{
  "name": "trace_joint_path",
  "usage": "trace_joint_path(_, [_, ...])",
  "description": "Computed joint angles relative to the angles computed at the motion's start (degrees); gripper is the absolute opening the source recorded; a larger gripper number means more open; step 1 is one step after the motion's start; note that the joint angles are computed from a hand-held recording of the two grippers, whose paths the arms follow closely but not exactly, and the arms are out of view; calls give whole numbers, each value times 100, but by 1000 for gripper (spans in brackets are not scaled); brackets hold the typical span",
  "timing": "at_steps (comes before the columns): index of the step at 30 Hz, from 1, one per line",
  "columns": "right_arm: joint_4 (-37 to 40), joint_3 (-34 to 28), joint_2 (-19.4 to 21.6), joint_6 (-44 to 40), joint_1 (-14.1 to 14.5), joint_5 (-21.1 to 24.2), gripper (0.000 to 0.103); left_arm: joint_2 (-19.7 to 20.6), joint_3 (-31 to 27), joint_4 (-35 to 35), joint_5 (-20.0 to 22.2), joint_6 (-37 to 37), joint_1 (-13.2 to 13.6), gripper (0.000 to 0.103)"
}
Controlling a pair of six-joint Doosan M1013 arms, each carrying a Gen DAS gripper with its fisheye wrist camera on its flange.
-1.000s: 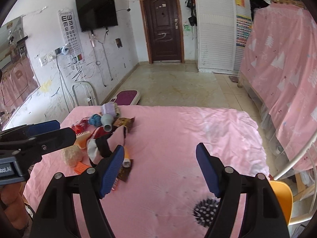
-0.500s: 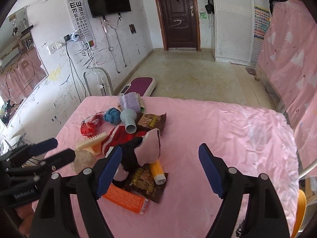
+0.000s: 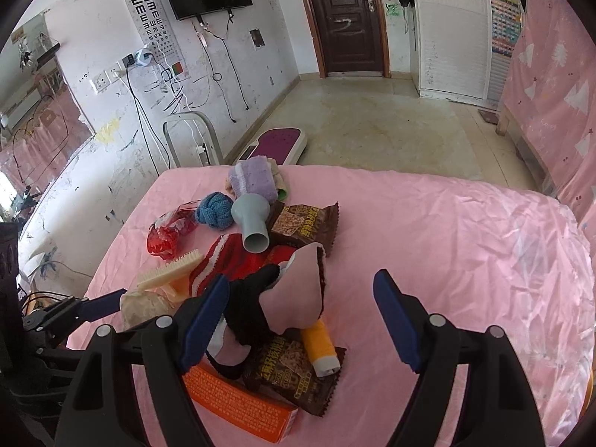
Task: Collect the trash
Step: 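Grasp the white tissue ball with the left tool while the right tool grasps a black-and-white item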
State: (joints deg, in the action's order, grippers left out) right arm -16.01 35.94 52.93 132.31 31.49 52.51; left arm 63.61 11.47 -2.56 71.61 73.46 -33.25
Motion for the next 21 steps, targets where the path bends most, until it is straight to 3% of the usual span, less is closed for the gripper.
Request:
trace_joint_path(1, [37, 1, 2, -29, -5, -22, 68, 9, -6, -57, 1, 58, 5, 65])
trace_joint_path(3, [160, 62, -25, -176, -15, -149, 52, 65, -117, -77, 88, 153, -18, 52])
trace_joint_path(6, [162, 94, -46, -318, 12, -243, 33, 67, -114, 32, 96, 184, -53, 51])
trace_joint_path(9, [24, 136, -73, -332, 46, -281, 25, 3, 15, 26, 22, 202, -58, 50])
trace_joint_path(15, [-238, 481, -285, -98, 91, -583, 9, -445, 840, 193, -545, 150, -76, 50])
trace_joint_path(21, [-481, 769, -461, 97, 121, -744, 7, -732, 1303, 382, -881, 37, -134, 50])
